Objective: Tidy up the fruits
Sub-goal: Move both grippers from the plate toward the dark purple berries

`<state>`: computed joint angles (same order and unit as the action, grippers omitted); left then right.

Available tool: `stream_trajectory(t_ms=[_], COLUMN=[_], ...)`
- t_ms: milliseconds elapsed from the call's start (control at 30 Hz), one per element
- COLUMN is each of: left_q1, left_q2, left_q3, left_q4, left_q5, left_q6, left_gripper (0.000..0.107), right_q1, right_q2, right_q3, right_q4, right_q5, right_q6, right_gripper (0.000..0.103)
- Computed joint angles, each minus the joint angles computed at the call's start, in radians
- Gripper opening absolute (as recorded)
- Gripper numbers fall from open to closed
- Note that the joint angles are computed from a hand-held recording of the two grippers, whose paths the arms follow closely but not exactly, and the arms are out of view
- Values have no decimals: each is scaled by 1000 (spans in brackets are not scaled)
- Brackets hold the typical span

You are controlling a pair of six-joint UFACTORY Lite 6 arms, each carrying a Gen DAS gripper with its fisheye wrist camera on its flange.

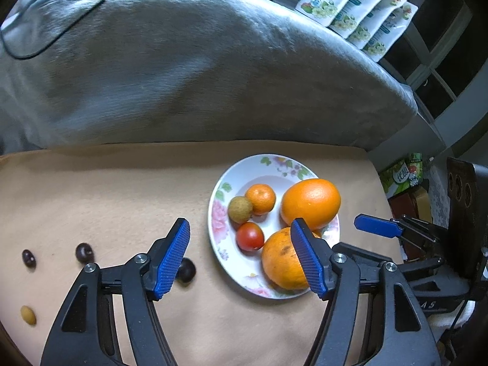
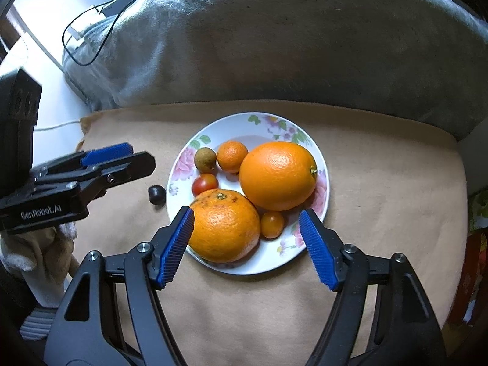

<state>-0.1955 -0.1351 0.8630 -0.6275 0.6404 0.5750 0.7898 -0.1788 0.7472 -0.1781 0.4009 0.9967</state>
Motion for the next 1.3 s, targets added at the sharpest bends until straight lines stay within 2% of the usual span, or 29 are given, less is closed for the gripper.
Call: stream_trajectory(t_ms=[267,400,533,767,900,1033,1300], left_q1=[125,217,306,477,551,615,724], left_q2=[-74,-98,-104,-80,-44,9,142], left_q3=[-49,-69,-78,-65,-46,-24,21], left_q4=[-12,-19,-22,-37,-40,-40,-43], left_q5=[41,67,87,127,127,119,79], left_q6=[62,115,177,294,344,381,469], left_gripper=[69,69,69,69,69,68,65], right_q1=[23,42,65,87,91,99,120], right_q2=[92,140,199,348,463,615,878], right_q3=[99,160,237,418,556,750,1110], right_q4=[-25,-76,-142,-142,-70,4,85], right_q5=[5,-2,4,38,68,144,228], right_q6=[8,60,117,69,-35,-148,-285], right_gripper=[75,84,85,85,85,85,85])
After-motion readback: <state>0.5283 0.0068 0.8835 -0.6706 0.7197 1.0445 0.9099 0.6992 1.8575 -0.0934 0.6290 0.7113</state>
